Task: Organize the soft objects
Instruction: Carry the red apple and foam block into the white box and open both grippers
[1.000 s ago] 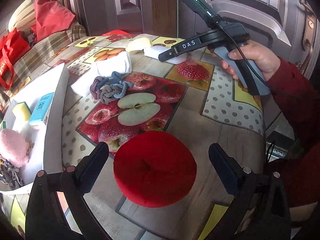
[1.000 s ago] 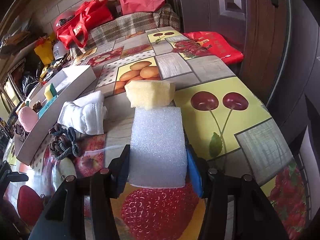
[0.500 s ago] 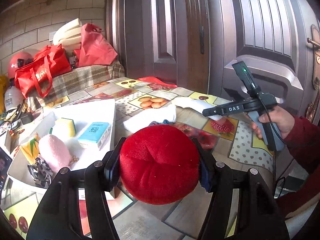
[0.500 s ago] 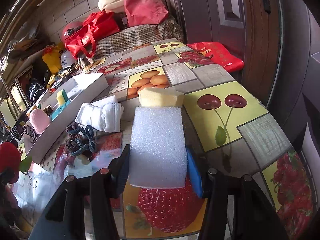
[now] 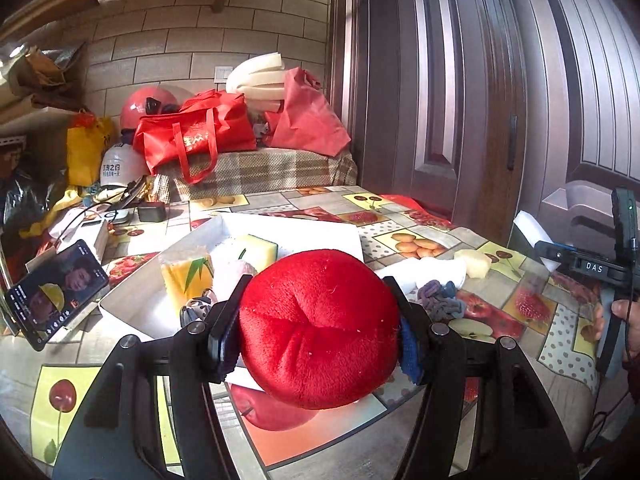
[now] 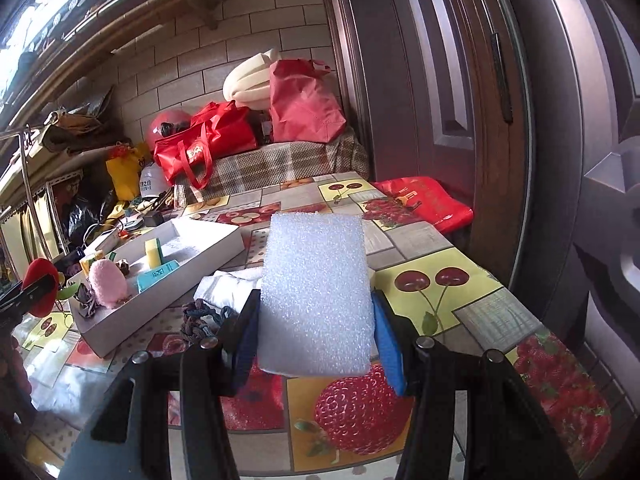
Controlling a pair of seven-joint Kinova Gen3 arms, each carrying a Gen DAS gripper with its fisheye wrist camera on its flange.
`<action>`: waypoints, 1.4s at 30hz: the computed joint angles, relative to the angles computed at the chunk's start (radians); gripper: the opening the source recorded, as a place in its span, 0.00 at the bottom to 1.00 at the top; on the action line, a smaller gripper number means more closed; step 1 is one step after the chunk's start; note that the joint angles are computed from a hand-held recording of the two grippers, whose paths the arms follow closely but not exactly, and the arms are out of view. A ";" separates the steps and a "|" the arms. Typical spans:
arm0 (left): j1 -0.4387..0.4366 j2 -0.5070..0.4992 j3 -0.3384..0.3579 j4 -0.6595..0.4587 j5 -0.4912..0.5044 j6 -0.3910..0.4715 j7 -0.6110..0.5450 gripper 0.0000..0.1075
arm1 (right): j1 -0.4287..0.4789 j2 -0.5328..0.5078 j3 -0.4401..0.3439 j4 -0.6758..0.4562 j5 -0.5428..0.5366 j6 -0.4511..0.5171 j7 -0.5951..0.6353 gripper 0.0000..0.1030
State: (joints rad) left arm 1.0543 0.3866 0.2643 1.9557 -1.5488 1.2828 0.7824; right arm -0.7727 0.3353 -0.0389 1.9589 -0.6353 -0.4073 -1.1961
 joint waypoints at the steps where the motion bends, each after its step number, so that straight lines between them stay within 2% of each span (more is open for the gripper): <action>1: -0.002 0.002 0.001 -0.002 0.004 -0.003 -0.003 0.58 | 0.001 -0.001 -0.006 0.003 0.011 -0.009 -0.002 0.51; 7: -0.014 -0.004 -0.004 -0.006 0.026 -0.029 0.005 0.58 | 0.006 0.022 -0.027 -0.036 0.063 0.009 -0.011 0.51; 13: 0.003 0.002 -0.008 -0.003 0.050 0.023 0.021 0.58 | -0.029 0.038 -0.018 -0.045 0.060 -0.031 -0.008 0.51; 22: -0.009 -0.010 -0.012 0.019 0.098 0.056 -0.003 0.58 | -0.068 0.072 -0.001 -0.108 0.072 0.013 0.043 0.51; 27: -0.031 -0.013 -0.018 0.027 0.117 0.070 -0.008 0.59 | -0.077 0.107 -0.012 -0.170 0.137 0.066 0.038 0.51; 30: -0.059 -0.030 -0.019 0.048 0.112 0.039 0.001 0.59 | -0.062 0.131 -0.041 -0.213 0.217 0.115 0.010 0.51; 35: -0.123 -0.073 -0.011 0.088 0.088 -0.065 0.010 0.59 | -0.037 0.177 -0.089 -0.308 0.335 0.229 -0.057 0.51; 39: -0.152 -0.067 -0.011 0.060 0.098 -0.097 -0.064 0.60 | -0.068 0.215 -0.080 -0.374 0.391 0.273 -0.092 0.51; 42: -0.185 -0.067 -0.019 0.030 0.128 -0.156 -0.151 0.60 | -0.082 0.238 -0.085 -0.419 0.441 0.312 -0.115 0.51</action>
